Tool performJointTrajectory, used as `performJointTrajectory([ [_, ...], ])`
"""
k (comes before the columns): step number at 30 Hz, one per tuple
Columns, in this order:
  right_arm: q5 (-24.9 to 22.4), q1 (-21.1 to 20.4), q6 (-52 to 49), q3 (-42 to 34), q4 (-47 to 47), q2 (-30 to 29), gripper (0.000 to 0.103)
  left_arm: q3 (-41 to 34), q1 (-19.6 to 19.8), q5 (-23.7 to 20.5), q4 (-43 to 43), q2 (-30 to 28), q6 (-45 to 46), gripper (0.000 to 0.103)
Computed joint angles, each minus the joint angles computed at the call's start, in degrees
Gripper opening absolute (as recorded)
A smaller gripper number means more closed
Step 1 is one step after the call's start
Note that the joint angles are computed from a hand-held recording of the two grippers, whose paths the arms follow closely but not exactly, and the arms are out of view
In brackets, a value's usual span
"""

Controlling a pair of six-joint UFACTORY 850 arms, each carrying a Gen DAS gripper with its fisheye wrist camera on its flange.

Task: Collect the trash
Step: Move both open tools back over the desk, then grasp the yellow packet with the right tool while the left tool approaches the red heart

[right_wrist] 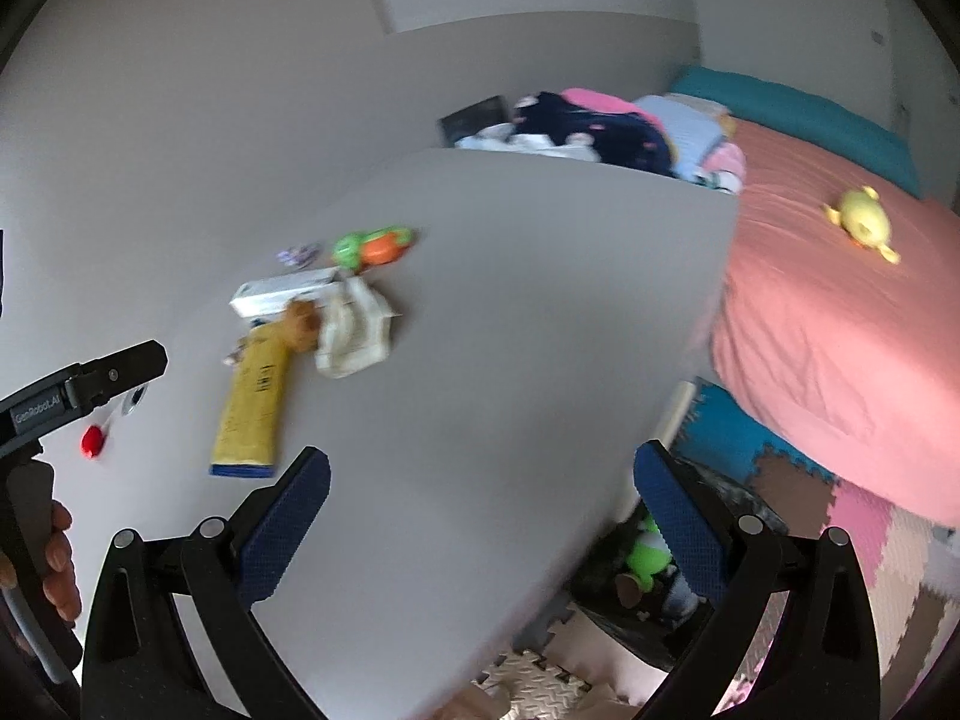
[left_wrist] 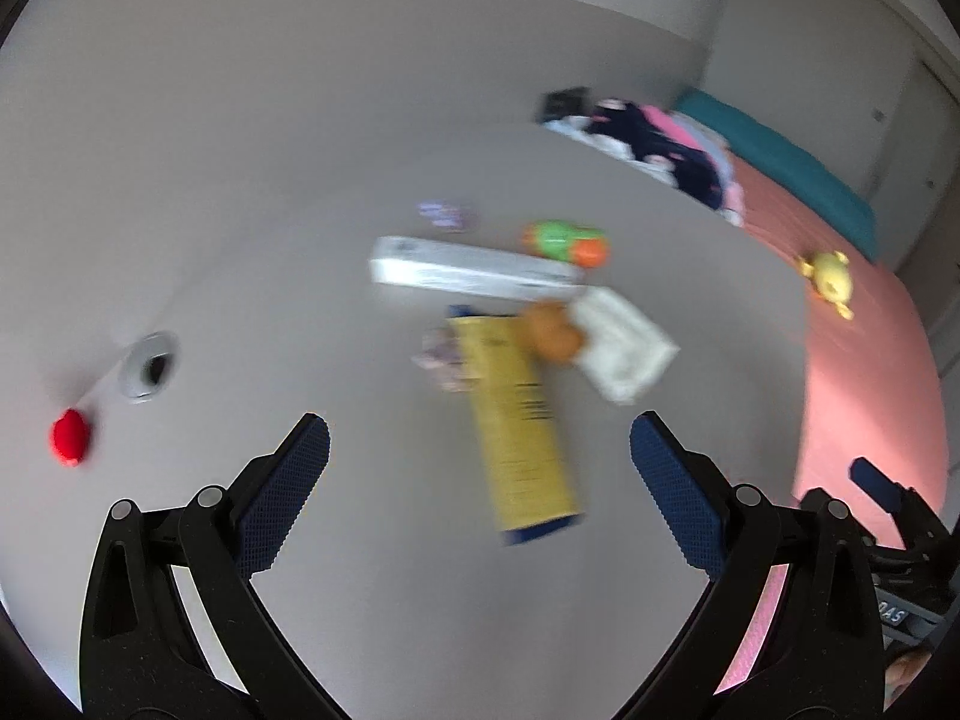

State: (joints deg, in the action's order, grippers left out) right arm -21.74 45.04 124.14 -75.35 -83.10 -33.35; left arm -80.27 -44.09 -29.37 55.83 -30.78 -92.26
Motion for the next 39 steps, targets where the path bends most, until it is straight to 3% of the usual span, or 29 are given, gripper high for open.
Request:
performJointTrajectory([
  [5, 2.9, 1.1, -9.5, -7.4, 7.4, -5.0, 0.101, 6.6, 2.4, -4.1, 2.9, 4.6, -6.2, 0.097],
  [13, 3.3, 2.6, -32.0, -21.8, 25.3, -13.7, 0.099, 14.1, 7.1, -10.2, 3.0, 8.9, -10.5, 0.097],
  [16, 0.8, 2.8, -45.2, -29.0, 37.1, -18.0, 0.097, 16.3, 9.0, -9.8, 2.7, 9.8, -12.6, 0.097],
  [19, -4.2, 3.4, -54.1, -36.4, 43.1, -22.6, 0.096, 18.9, 10.9, -8.4, 3.8, 10.6, -16.3, 0.097],
  [21, -7.5, 3.6, -57.5, -40.6, 45.0, -25.2, 0.089, 19.1, 12.7, -7.5, 1.8, 10.1, -14.9, 0.097],
  [25, -12.1, 3.7, -64.7, -48.2, 50.0, -29.8, 0.061, 19.2, 14.8, -7.0, 1.2, 8.9, -13.7, 0.097],
  [28, -15.6, 3.9, -65.7, -51.8, 49.3, -32.1, 0.06, 19.3, 16.5, -4.9, 0.1, 8.3, -13.3, 0.097],
  [30, -16.2, 3.8, -65.7, -52.5, 49.5, -32.6, 0.059, 18.8, 17.2, -6.0, -0.4, 7.3, -12.7, 0.097],
  [33, -16.9, 3.4, -68.1, -54.1, 52.2, -33.8, 0.045, 18.1, 17.8, -7.9, -0.4, 6.2, -12.2, 0.097],
  [39, -14.2, 3.0, -66.4, -51.5, 52.1, -32.4, 0.024, 18.9, 19.0, -5.9, 1.5, 6.1, -13.9, 0.097],
])
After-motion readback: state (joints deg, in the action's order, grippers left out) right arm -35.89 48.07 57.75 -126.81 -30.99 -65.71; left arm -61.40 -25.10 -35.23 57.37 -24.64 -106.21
